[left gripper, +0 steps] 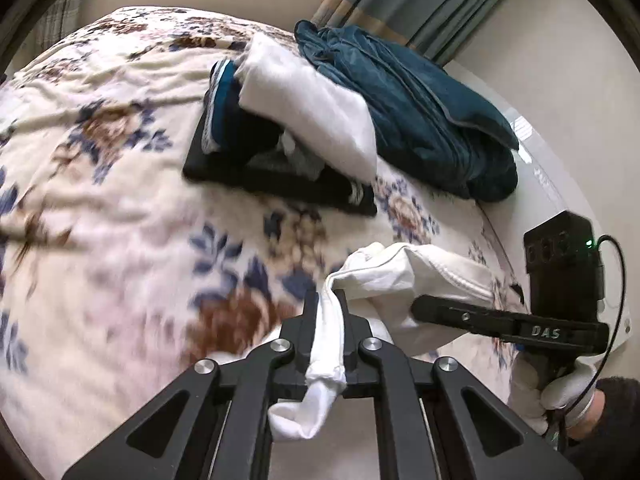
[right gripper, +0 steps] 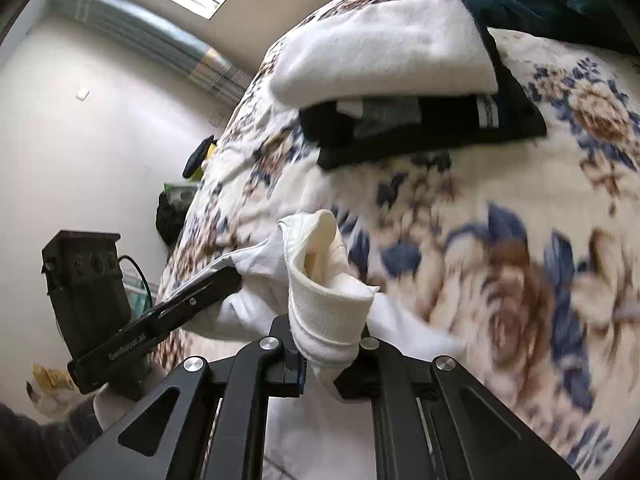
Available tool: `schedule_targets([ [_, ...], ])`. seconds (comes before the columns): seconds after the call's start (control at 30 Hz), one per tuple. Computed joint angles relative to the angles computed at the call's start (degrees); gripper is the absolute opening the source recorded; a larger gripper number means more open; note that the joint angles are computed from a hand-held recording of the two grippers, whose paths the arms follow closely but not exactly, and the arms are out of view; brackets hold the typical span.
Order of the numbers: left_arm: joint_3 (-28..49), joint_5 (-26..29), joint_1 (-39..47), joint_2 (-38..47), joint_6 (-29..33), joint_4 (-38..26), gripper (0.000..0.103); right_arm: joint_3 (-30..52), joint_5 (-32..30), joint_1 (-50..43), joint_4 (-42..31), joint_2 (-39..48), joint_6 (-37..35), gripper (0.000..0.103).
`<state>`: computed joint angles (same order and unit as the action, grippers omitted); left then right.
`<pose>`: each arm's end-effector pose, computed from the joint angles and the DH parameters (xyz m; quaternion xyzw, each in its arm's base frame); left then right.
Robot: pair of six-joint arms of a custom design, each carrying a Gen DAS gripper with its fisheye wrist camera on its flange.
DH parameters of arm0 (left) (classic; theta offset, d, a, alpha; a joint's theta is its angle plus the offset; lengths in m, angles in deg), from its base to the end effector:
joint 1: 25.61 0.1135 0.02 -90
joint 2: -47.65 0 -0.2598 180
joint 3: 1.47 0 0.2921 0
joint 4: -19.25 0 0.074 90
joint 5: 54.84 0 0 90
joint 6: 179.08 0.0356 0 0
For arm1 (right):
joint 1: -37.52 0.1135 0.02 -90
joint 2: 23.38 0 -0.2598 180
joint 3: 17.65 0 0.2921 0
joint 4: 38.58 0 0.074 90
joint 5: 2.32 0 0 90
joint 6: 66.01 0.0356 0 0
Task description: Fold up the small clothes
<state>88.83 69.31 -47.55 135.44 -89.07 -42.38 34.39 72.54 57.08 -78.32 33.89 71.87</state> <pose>0.3217 -0.1511 0.2971 0.2522 0.8897 -0.3263 0.1960 0.2297 0.0915 0.2288 0.1751 0.9002 0.3119 0.2482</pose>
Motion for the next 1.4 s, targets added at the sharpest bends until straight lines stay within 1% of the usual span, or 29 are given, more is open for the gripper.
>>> schedule_targets([
  [0.1, -6.8, -0.1, 1.4, -5.9, 2.3, -3.4, 0.005, -2.4, 4.5, 7.8, -2.4, -4.8, 4.0, 0.010],
  [0.13, -8.5, -0.2, 1.9, -7.1, 3.4, -4.4, 0.005, -3.3, 6.3, 11.8, -3.4, -5.5, 5.6, 0.010],
  [0.17, -10.1, -0.6, 2.3, -8.3, 4.7, -6.3, 0.008, -4.0, 7.4, 14.1, -3.6, -5.5, 6.6, 0.010],
  [0.23, -13.2, -0.4, 4.2, -10.4, 7.7, -11.6, 0.010, -5.0, 8.1, 20.5, -5.2, -4.5, 9.5, 0.013],
  [0.3, -15.9, -1.1, 6.7, -13.1, 9.9, -16.5, 0.022, -5.1, 5.8, 25.2, -6.0, -1.3, 11.9, 0.017],
  [0.33, -17.2, -1.2, 8.9, -14.6, 11.7, -19.2, 0.029, -5.1, 5.4, 27.7, -6.5, -0.1, 12.7, 0.022],
  [0.37, -18.0, -0.5, 11.3, -15.5, 13.5, -22.1, 0.033, -4.9, 4.9, 30.8, -7.4, 0.8, 13.4, 0.029],
  [0.4, -18.3, -0.3, 14.3, -15.9, 15.1, -25.6, 0.035, -4.7, 4.8, 32.8, -8.2, 0.9, 14.1, 0.033],
  [0.43, -18.4, -0.7, 16.2, -16.4, 15.8, -27.6, 0.041, -4.9, 4.7, 34.6, -8.8, 0.4, 15.4, 0.036],
  [0.5, -17.3, -0.5, 20.5, -16.3, 17.2, -31.3, 0.041, -6.8, 4.7, 36.7, -8.4, -4.1, 18.4, 0.036],
  [0.57, -15.3, -0.9, 22.1, -16.1, 15.5, -32.4, 0.042, -8.7, 6.2, 37.3, -8.9, -11.0, 22.3, 0.037],
  [0.6, -14.0, 0.1, 21.8, -15.5, 14.5, -32.4, 0.043, -9.3, 7.0, 36.6, -9.0, -13.5, 23.4, 0.037],
  [0.63, -12.9, 0.5, 20.6, -15.1, 12.8, -31.6, 0.043, -9.9, 9.1, 36.3, -9.7, -16.8, 25.4, 0.039],
  [0.67, -12.0, 0.5, 18.8, -14.8, 10.8, -30.1, 0.043, -10.6, 10.8, 35.6, -10.0, -19.6, 27.4, 0.043],
  [0.7, -11.3, 1.2, 16.7, -14.3, 9.4, -28.5, 0.043, -11.1, 12.4, 34.9, -10.4, -21.3, 29.4, 0.045],
  [0.73, -10.8, 0.5, 13.6, -13.6, 7.8, -26.3, 0.043, -12.1, 13.8, 33.9, -10.1, -22.4, 31.9, 0.046],
  [0.8, -11.4, -2.8, 7.3, -12.6, 5.0, -21.8, 0.043, -11.2, 13.2, 31.5, -9.4, -18.3, 33.1, 0.046],
  [0.83, -12.2, -4.5, 5.5, -12.1, 4.8, -20.3, 0.043, -10.7, 12.6, 30.6, -8.5, -14.9, 32.9, 0.046],
  [0.87, -13.3, -7.4, 3.1, -11.9, 4.4, -18.8, 0.043, -9.6, 12.6, 30.5, -7.4, -10.5, 32.1, 0.046],
  [0.97, -17.7, -12.5, -0.1, -11.2, 6.5, -18.2, 0.043, -5.5, 9.2, 32.2, -5.2, 2.1, 28.7, 0.046],
  [1.03, -21.0, -13.2, 0.5, -12.7, 10.1, -20.5, 0.043, -0.3, 7.3, 36.1, -8.5, 11.4, 27.1, 0.046],
  [1.1, -23.8, -13.0, 2.4, -16.5, 14.9, -23.7, 0.043, 2.6, 6.1, 41.6, -10.0, 15.7, 29.1, 0.046],
  [1.17, -25.0, -13.4, 5.1, -18.6, 19.5, -28.2, 0.043, 2.5, 5.9, 45.6, -9.4, 15.2, 33.6, 0.046],
  [1.2, -25.2, -13.1, 7.8, -19.1, 22.2, -31.0, 0.043, 1.9, 6.6, 47.5, -9.1, 14.1, 36.7, 0.046],
  [1.23, -24.7, -13.1, 9.5, -19.3, 23.3, -32.7, 0.043, 1.4, 8.3, 49.7, -9.9, 12.2, 40.9, 0.046],
  [1.3, -22.5, -11.6, 14.1, -18.5, 26.2, -35.8, 0.043, 0.2, 13.5, 53.2, -12.6, 6.8, 49.3, 0.046],
  [1.37, -19.5, -9.5, 16.1, -16.9, 26.7, -36.4, 0.043, -1.2, 21.2, 56.4, -17.1, 0.6, 59.5, 0.046],
  [1.4, -17.5, -8.2, 16.4, -15.5, 26.3, -36.0, 0.043, -2.0, 24.0, 56.9, -19.1, -1.9, 63.3, 0.046],
])
